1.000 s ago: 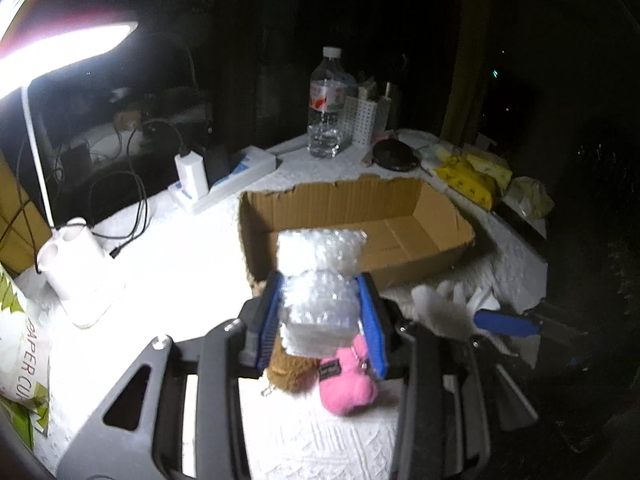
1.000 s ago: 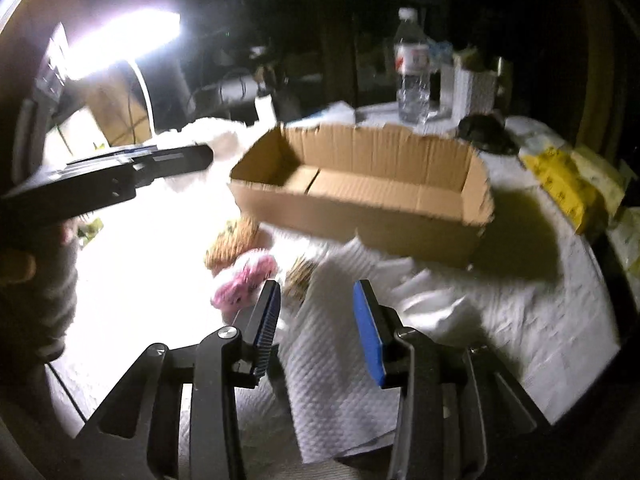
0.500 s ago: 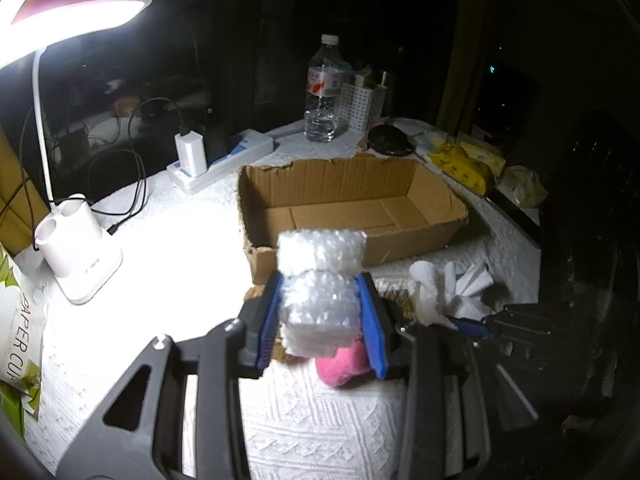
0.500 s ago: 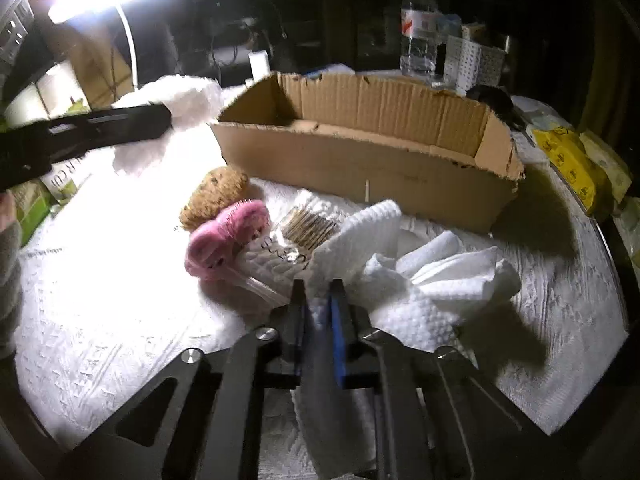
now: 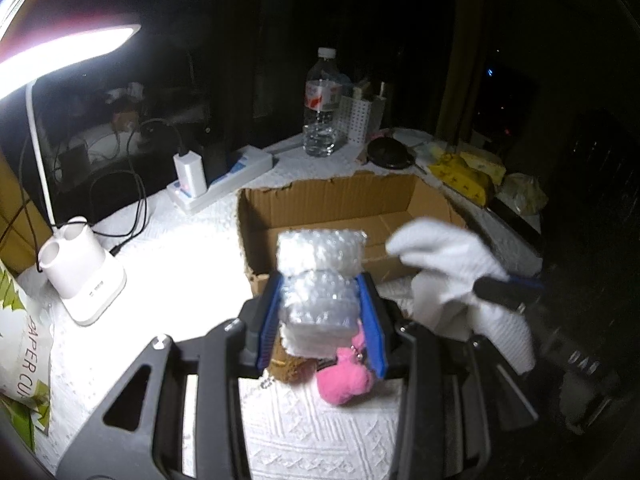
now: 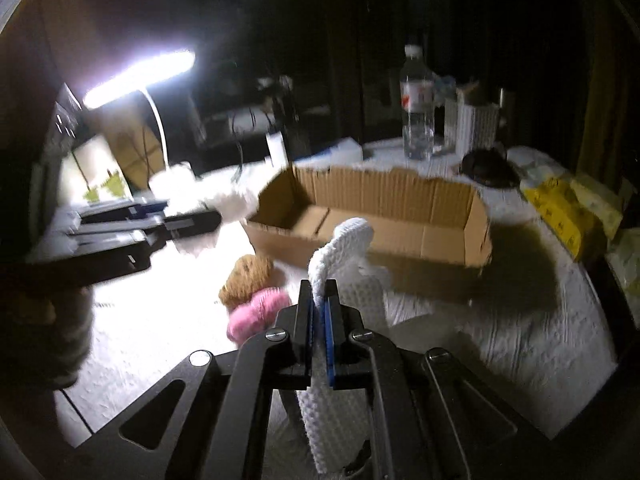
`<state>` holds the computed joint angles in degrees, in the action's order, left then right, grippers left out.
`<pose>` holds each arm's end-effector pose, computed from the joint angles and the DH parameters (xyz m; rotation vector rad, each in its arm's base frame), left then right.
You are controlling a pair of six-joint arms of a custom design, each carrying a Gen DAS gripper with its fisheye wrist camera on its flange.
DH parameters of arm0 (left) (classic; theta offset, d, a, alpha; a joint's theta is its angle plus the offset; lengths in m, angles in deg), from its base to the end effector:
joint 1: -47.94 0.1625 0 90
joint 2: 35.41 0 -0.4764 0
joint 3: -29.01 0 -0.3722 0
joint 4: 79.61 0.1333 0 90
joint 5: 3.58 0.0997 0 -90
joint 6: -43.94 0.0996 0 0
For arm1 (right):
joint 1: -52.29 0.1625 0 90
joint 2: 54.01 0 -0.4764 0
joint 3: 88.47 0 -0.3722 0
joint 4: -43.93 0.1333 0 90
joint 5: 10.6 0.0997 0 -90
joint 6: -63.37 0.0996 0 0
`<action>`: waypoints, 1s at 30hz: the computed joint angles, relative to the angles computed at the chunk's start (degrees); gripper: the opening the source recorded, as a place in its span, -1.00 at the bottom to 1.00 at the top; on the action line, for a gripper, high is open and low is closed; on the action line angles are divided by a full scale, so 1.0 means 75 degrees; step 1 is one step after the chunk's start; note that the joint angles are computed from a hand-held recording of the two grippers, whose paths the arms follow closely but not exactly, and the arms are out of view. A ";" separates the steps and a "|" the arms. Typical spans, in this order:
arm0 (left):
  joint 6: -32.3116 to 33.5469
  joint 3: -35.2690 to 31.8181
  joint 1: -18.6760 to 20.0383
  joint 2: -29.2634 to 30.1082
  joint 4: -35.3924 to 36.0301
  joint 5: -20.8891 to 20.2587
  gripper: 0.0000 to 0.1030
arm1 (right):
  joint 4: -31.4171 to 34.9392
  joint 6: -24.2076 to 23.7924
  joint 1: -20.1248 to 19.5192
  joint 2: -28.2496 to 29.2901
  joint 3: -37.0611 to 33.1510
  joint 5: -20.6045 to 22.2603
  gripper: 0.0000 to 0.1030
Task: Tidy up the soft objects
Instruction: 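Carry the bubble-wrap pouch into the box while the right tool carries the paper towel there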
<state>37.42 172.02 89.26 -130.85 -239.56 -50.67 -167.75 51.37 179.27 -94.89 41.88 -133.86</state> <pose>-0.1120 -0.3662 0.3325 0.7196 2.4086 -0.8957 0.3590 -0.3460 0.0848 0.8597 -2.4196 0.8864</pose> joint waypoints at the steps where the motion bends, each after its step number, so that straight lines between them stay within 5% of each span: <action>1: 0.0020 -0.0021 -0.0001 0.0023 -0.0024 0.0009 -0.26 | -0.0003 -0.0055 0.0003 -0.0058 -0.0031 0.0031 -0.91; 30: 0.0916 -0.0758 0.0615 0.1313 -0.1518 0.0049 -0.26 | 0.0269 -0.1104 -0.0827 -0.0739 -0.0968 0.0657 -0.90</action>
<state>44.28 166.33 93.87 -121.00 -250.95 -50.30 -165.73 43.09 173.07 -100.44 34.63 -128.93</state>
